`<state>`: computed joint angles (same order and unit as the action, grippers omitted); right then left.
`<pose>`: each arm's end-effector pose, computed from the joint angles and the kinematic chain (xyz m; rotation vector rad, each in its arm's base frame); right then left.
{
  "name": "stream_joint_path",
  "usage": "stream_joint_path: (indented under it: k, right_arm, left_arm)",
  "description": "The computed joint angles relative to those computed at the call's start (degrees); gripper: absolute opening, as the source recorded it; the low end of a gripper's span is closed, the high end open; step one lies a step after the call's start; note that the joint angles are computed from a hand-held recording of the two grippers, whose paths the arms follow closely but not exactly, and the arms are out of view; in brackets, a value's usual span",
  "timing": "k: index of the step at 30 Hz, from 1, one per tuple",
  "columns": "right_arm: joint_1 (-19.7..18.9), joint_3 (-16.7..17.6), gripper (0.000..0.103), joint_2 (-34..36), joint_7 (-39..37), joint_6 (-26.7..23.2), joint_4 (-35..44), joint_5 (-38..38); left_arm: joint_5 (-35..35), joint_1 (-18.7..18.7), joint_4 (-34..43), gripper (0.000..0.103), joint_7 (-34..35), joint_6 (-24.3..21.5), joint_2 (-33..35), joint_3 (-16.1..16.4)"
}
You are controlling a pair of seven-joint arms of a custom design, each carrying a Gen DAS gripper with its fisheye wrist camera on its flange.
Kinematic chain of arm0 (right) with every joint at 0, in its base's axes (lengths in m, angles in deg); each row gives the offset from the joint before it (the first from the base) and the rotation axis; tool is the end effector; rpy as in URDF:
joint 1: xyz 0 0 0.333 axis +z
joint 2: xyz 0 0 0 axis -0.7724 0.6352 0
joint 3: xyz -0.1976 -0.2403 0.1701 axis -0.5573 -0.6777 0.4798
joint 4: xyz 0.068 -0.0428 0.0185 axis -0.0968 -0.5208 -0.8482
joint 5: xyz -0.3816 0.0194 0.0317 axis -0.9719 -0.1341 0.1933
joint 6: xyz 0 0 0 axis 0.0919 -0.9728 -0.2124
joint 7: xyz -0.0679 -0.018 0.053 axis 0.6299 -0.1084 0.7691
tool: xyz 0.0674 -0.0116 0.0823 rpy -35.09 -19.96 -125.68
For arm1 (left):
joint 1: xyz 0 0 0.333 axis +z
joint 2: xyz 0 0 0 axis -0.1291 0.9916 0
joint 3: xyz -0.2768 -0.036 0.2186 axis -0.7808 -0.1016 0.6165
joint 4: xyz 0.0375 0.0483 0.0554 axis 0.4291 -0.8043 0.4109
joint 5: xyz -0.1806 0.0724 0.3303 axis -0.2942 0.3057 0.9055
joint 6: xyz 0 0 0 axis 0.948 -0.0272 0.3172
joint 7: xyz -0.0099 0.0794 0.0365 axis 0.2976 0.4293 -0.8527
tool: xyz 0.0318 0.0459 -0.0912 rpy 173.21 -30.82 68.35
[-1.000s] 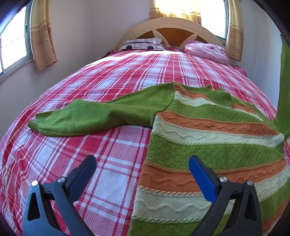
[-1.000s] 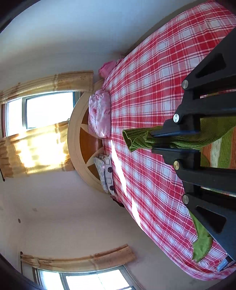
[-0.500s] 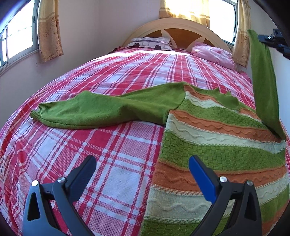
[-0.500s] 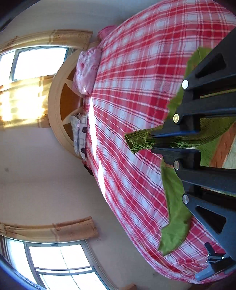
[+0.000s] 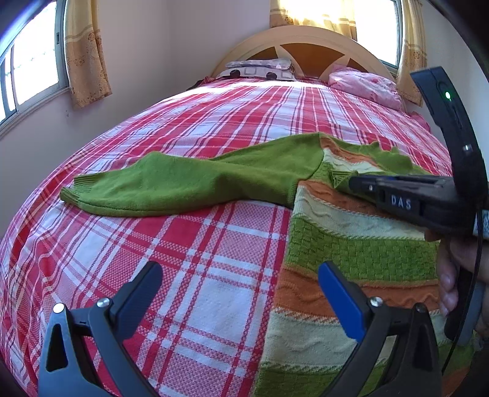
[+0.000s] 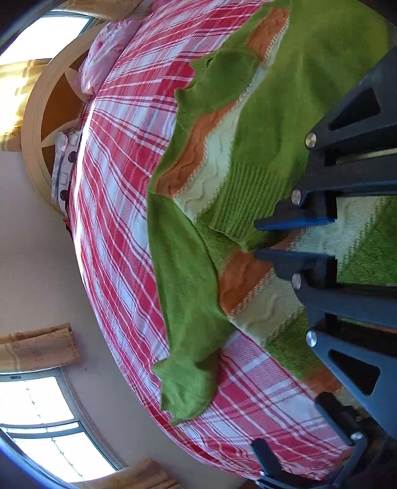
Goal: Fold small clothes
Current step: 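Lower the sleeve onto the sweater body and open the right tool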
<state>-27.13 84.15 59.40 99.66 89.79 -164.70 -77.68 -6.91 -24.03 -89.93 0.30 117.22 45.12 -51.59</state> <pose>0.4709 0.3184 0.5354 -1.9177 1.6763 -0.5581 0.3945 -0.3461 0.5020 -1.5204 2.0054 -0.8135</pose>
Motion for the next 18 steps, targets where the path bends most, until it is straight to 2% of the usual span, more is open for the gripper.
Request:
stream_joint_path:
  k: [1, 2, 5, 10, 12, 13, 14, 15, 16, 17, 18]
  right_arm:
    - [-0.2, -0.2, 0.05, -2.3, 0.6, 0.8, -2.3, 0.0]
    - [-0.7, -0.2, 0.055, -4.8, 1.4, 1.7, -4.7, -0.1]
    - [-2.8, 0.4, 0.055, -12.5, 1.8, 2.5, -11.1, 1.4]
    - [-9.4, 5.2, 0.055, -25.1, 5.0, -2.9, -19.1, -2.2]
    - [-11.9, 7.2, 0.057, -29.3, 6.1, -5.6, -21.5, -3.7]
    - [-12.8, 8.0, 0.058, -30.9, 6.4, -7.5, -22.2, -4.2]
    - [-13.9, 8.9, 0.058, -32.3, 7.1, -9.8, -22.9, -4.7]
    - [-14.8, 9.6, 0.058, -33.7, 8.0, -11.8, -23.7, -5.0]
    - [-15.2, 9.7, 0.058, -35.1, 8.8, -13.1, -24.6, -5.1]
    - [-15.7, 9.7, 0.058, -36.7, 9.8, -14.4, -25.6, -4.9]
    - [-16.1, 9.6, 0.058, -38.3, 11.0, -15.4, -26.7, -4.5]
  left_arm:
    - [0.1, 0.0, 0.1, 0.103, 0.7, 0.5, 0.0, 0.1]
    - [-0.5, -0.1, 0.4, 0.103, 2.1, 1.2, 0.1, 0.4]
    - [-4.0, -0.5, 1.8, 0.103, 6.9, 2.9, 1.0, 1.2]
    - [-22.8, -3.5, 6.7, 0.101, 25.1, 5.8, 5.7, 2.7]
    - [-30.8, -4.6, 9.6, 0.094, 32.4, 5.1, 8.4, 2.2]
    - [-33.9, -5.0, 11.1, 0.087, 35.2, 4.6, 9.8, 1.9]
    - [-33.9, -5.7, 13.0, 0.079, 35.3, 3.4, 11.5, 2.0]
    - [-34.4, -6.4, 14.9, 0.076, 36.2, 2.3, 13.2, 2.0]
    - [-36.3, -6.8, 17.1, 0.069, 38.3, 0.5, 15.2, 1.6]
    - [-37.0, -7.4, 18.4, 0.057, 39.0, -0.7, 16.4, 1.7]
    - [-37.0, -8.3, 20.4, 0.052, 39.4, -2.6, 18.2, 2.0]
